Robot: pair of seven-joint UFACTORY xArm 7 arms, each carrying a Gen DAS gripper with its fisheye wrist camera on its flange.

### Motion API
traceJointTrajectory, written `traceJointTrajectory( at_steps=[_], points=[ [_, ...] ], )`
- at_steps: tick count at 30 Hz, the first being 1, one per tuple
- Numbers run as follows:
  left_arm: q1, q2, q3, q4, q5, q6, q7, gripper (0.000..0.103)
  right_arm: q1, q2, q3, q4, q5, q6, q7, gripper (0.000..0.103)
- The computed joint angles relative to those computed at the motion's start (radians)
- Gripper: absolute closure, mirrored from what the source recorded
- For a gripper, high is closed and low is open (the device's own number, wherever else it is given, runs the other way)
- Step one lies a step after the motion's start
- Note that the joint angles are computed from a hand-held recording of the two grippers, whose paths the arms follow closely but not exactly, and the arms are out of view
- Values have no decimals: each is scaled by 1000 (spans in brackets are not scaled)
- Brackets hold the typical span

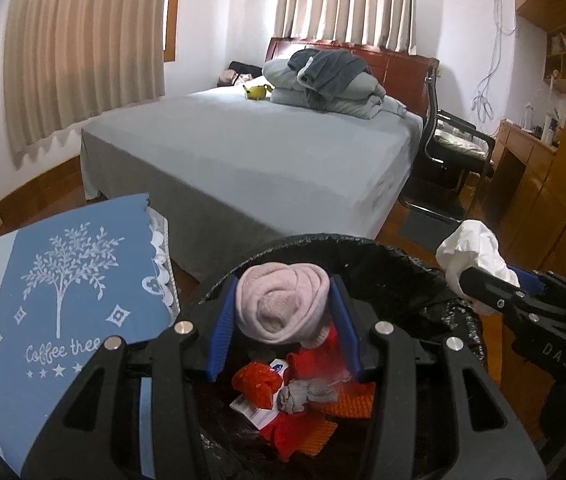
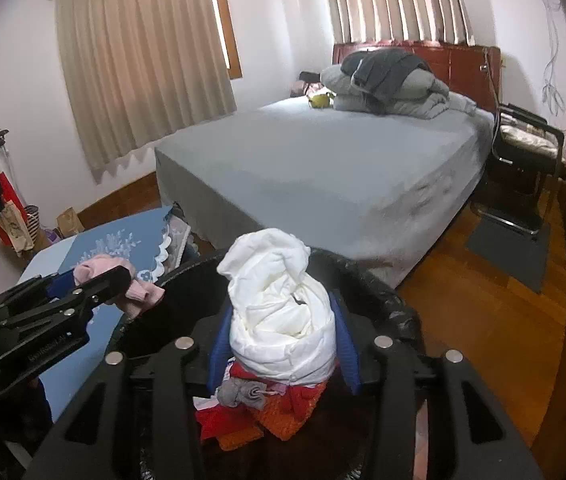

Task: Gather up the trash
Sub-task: 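Open both tools to drop the pink and white cloths into the bin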

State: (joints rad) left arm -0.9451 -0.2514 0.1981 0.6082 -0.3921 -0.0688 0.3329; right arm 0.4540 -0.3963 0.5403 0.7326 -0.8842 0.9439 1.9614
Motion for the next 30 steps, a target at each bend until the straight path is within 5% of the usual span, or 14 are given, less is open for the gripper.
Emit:
traceJointTrajectory(
  at_steps=[3, 5, 9, 11, 14, 21, 30],
  points=[
    [-70, 22, 75, 20, -42, 14, 45, 55, -5, 20, -9, -3, -9, -21, 2, 52],
    [-106, 26, 111, 28, -87, 18, 90, 42, -3, 35, -15, 2, -4, -19, -3, 43],
    [-91, 26, 106, 32, -131, 10, 129, 33, 4, 41, -21, 10, -2, -1, 0, 24],
    [-43, 19, 73, 28, -129, 11, 127, 29, 10, 47, -13, 23, -4, 28, 0, 5],
    [98, -3, -36, 11, -80, 19, 80, 15, 23, 44, -17, 35, -2, 44, -5, 6],
    [332, -106, -179, -38, 59, 67, -55, 8, 35, 43, -8, 81, 16, 70, -21, 6],
    [452, -280, -234, -113, 179, 156, -173, 7, 63, 82, 26, 196, -1, 158, -73, 6]
  ],
)
